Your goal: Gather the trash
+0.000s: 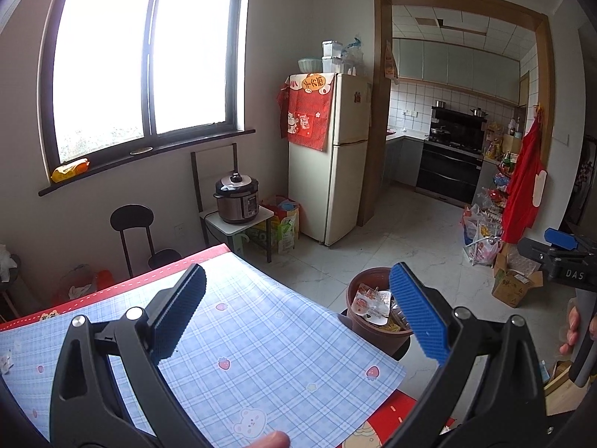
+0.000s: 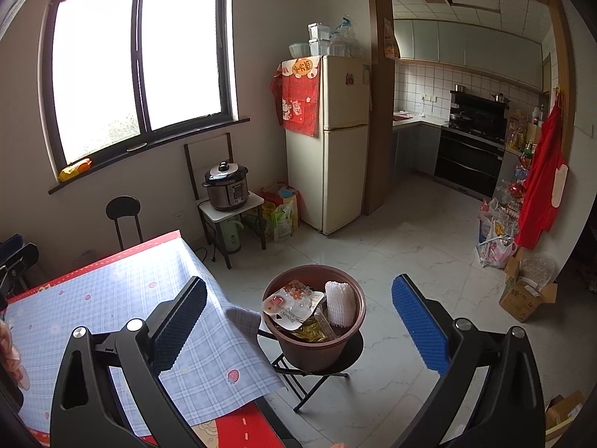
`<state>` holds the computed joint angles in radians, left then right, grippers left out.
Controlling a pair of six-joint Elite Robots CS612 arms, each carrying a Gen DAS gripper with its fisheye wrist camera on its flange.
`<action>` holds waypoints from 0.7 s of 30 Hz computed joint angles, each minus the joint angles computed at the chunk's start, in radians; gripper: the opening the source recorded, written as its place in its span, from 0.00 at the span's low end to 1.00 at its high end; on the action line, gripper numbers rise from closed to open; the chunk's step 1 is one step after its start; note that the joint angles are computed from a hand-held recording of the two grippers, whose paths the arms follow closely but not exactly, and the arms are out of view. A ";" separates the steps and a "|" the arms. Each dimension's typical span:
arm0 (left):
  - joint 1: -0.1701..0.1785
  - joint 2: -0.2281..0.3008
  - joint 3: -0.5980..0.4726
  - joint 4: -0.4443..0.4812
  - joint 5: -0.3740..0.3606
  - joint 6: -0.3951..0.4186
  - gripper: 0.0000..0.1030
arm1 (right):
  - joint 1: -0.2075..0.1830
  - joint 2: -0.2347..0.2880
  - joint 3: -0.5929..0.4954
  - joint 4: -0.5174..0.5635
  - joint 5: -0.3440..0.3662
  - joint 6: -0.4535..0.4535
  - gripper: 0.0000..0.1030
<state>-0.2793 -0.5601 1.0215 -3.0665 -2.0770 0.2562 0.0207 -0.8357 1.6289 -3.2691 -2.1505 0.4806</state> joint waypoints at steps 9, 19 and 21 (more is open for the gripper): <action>0.002 0.008 -0.013 0.004 -0.004 -0.005 0.94 | 0.001 0.001 -0.004 0.014 -0.011 0.012 0.95; 0.000 0.010 -0.013 0.002 0.002 -0.004 0.94 | -0.001 0.001 -0.007 0.026 -0.015 0.022 0.95; -0.001 0.012 -0.015 0.005 0.004 -0.004 0.94 | -0.002 0.000 -0.006 0.027 -0.014 0.021 0.95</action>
<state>-0.2801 -0.5486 1.0063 -3.0611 -2.0734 0.2526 0.0188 -0.8352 1.6227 -3.2419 -2.1647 0.5020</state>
